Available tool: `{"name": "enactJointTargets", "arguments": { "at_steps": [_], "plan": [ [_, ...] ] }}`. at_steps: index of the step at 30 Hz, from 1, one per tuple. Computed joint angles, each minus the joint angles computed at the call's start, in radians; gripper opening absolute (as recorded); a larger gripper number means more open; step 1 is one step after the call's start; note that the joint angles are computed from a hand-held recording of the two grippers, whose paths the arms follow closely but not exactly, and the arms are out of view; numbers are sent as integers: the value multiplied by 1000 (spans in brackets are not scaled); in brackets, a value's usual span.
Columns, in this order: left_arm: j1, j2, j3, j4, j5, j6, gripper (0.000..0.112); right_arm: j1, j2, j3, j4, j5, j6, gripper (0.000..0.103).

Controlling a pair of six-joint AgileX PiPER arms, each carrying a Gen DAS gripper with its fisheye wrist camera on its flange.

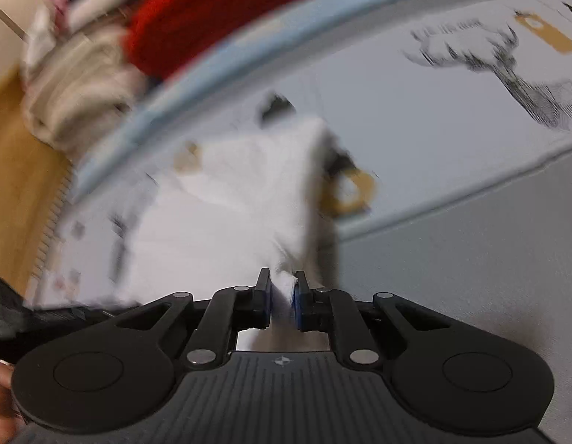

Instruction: Fold small clothes

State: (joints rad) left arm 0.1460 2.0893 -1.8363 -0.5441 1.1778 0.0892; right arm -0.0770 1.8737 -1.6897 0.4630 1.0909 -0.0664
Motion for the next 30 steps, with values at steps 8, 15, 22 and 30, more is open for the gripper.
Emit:
{"name": "enactJointTargets", "arguments": {
  "at_steps": [8, 15, 22, 30],
  "plan": [
    [-40, -149, 129, 38, -76, 167, 45, 37, -35, 24, -58, -11, -47, 26],
    [-136, -250, 220, 295, -140, 80, 57, 56, -24, 6, -207, 30, 12, 48],
    [-233, -536, 320, 544, -240, -151, 91, 115, -284, 190, -386, -189, 33, 49],
    [-485, -943, 539, 854, -226, -528, 103, 130, -720, 449, -327, -332, 57, 64]
  ]
}}
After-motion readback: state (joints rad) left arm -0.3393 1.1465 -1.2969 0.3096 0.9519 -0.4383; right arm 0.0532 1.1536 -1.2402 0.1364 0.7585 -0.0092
